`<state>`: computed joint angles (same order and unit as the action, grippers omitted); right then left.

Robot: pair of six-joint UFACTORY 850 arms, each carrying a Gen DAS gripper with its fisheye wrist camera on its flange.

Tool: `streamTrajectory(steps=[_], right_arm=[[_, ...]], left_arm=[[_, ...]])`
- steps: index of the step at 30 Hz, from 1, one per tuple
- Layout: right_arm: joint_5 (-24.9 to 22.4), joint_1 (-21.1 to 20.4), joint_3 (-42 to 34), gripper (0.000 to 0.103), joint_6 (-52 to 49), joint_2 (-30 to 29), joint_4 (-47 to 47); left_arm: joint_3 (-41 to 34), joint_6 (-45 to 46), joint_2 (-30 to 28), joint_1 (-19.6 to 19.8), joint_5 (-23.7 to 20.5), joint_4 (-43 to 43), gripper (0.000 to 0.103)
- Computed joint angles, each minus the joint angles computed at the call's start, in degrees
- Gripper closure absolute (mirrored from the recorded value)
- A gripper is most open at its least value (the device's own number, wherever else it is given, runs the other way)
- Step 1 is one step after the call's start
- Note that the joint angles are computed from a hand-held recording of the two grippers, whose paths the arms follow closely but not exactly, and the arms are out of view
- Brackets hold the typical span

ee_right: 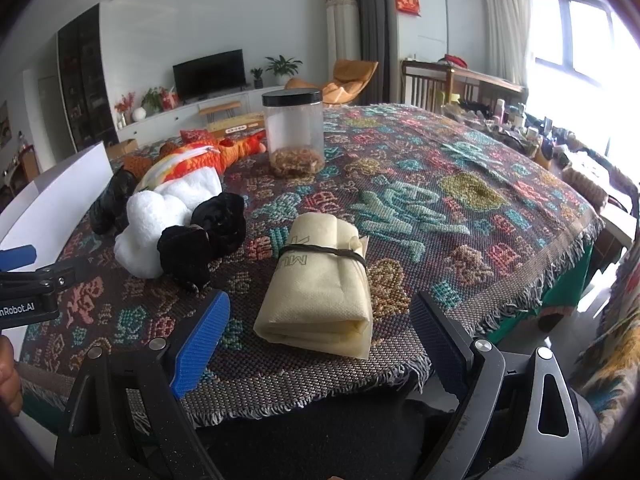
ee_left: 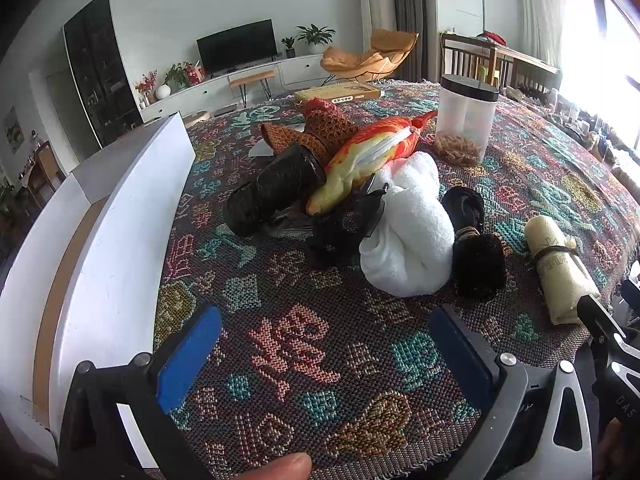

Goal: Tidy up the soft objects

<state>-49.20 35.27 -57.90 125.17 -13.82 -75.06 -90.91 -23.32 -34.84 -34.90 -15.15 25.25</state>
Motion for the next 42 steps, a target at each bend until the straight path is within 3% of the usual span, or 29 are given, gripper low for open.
streamTrajectory(steps=[10,19,25,29,32,36,42], right_arm=[[1.5,-0.6,0.3,0.009,0.2,0.0,0.4],[7.8,-4.1,4.0,0.01,3.8,3.3,2.8],[13.2,-6.0,2.2,0.01,-15.7,3.0,16.9],[8.7,-8.7,-1.9,0.01,-30.0,-0.7,27.0],[7.9,-12.7,-3.9,0.011,-27.5,-1.8,25.1],[6.2,-15.6,-7.4,0.011,-28.8,-4.2,24.0],[9.9,-11.1,-1.2,0.01,-16.2,-1.9,15.6]], left_arm=[[0.2,-0.5,-0.2,0.1,-0.4,0.6,0.0],[0.5,0.1,0.0,0.5,-0.2,-0.6,0.0],[0.2,6.0,-1.1,1.3,-0.7,-6.5,0.0],[-1.1,9.9,-2.5,1.4,-2.4,-10.8,0.0],[-2.5,13.5,-3.7,1.2,-3.3,-13.9,0.0],[-7.2,11.1,-7.4,0.9,-6.2,-11.1,0.0],[-12.8,19.3,-11.7,3.4,-9.9,-23.5,0.0]])
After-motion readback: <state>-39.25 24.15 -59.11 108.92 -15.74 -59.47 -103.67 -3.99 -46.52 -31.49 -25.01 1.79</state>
